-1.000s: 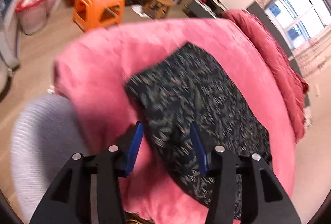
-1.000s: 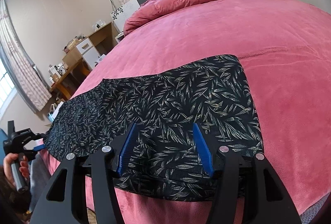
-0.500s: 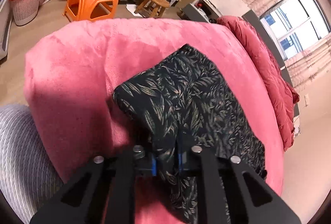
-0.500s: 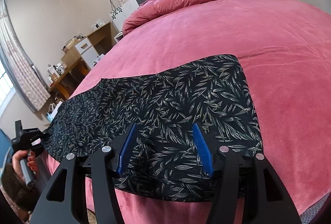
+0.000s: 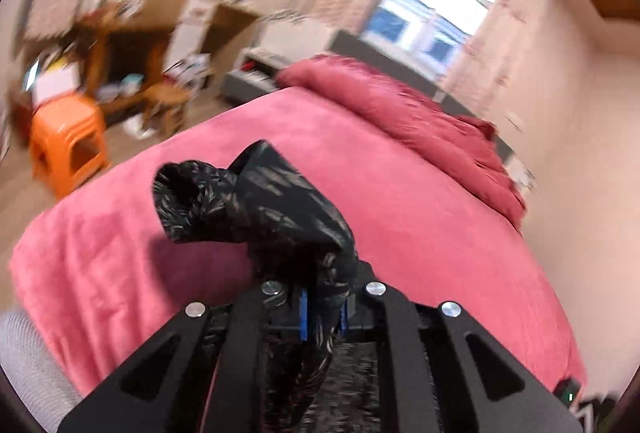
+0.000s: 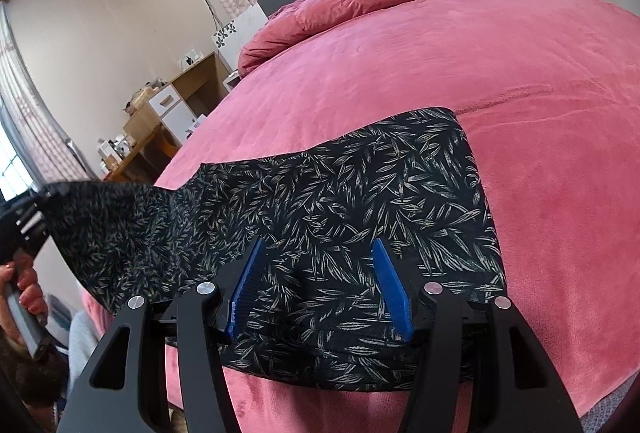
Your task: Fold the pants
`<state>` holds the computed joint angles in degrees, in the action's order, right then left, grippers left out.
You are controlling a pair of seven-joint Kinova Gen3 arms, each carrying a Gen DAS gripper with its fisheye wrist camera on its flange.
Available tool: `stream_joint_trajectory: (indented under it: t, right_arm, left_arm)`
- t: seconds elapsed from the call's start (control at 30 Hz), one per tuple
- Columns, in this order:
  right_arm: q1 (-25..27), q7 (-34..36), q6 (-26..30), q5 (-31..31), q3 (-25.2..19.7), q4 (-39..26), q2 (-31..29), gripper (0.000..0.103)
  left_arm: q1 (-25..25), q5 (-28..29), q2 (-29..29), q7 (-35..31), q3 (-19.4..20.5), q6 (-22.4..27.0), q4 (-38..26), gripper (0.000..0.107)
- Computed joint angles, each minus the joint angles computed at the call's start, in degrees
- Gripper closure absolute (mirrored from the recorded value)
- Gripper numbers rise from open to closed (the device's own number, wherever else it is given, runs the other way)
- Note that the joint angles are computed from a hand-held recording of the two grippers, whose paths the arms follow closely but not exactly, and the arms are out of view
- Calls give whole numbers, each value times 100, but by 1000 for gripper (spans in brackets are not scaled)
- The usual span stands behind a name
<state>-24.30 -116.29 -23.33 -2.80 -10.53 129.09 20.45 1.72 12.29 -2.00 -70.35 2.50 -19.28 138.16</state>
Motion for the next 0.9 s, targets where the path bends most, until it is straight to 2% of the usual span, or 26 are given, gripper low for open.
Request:
stream_joint_trajectory:
  t: [0.1, 0.3, 0.33, 0.5, 0.63, 0.7, 0.77, 0.83, 0.9]
  right_arm:
    - [407, -435, -310, 420, -315, 113, 51, 48]
    - [924, -1296, -1072, 1195, -522, 400, 123, 48]
    - [966, -1417, -1164, 1289, -511, 429, 126, 44]
    - [1265, -2139, -1880, 1764, -474, 663, 280, 41]
    - [1491, -2667, -2383, 2036, -413, 819, 449, 41]
    - [1721, -3079, -2542, 2449, -454, 793, 598, 41]
    - [1882, -3416, -2615, 2830, -481, 738, 707, 40]
    - [1927, -3604, -2549, 3076, -460, 662, 725, 38]
    - [1871, -3607, -2499, 3135, -408, 648, 673, 35]
  left_arm:
    - [686, 204, 63, -699, -109, 37, -225, 98]
    - [2279, 715, 672, -2097, -492, 401, -877, 98]
    - [2544, 794, 817, -2330, -571, 434, -984, 98]
    - [3872, 1328, 1642, -3495, -1285, 728, -1507, 97]
    - [4827, 2145, 2039, -4427, -1989, 1221, -1805, 93]
    - [4867, 2408, 1987, -4847, -1881, 1364, -1797, 84]
    - [4584, 2346, 1806, -4981, -1402, 1183, -1589, 72]
    - [4188, 2202, 1537, -4962, -873, 1087, -1350, 71]
    - [3967, 2430, 1260, -5132, -596, 980, -1122, 68]
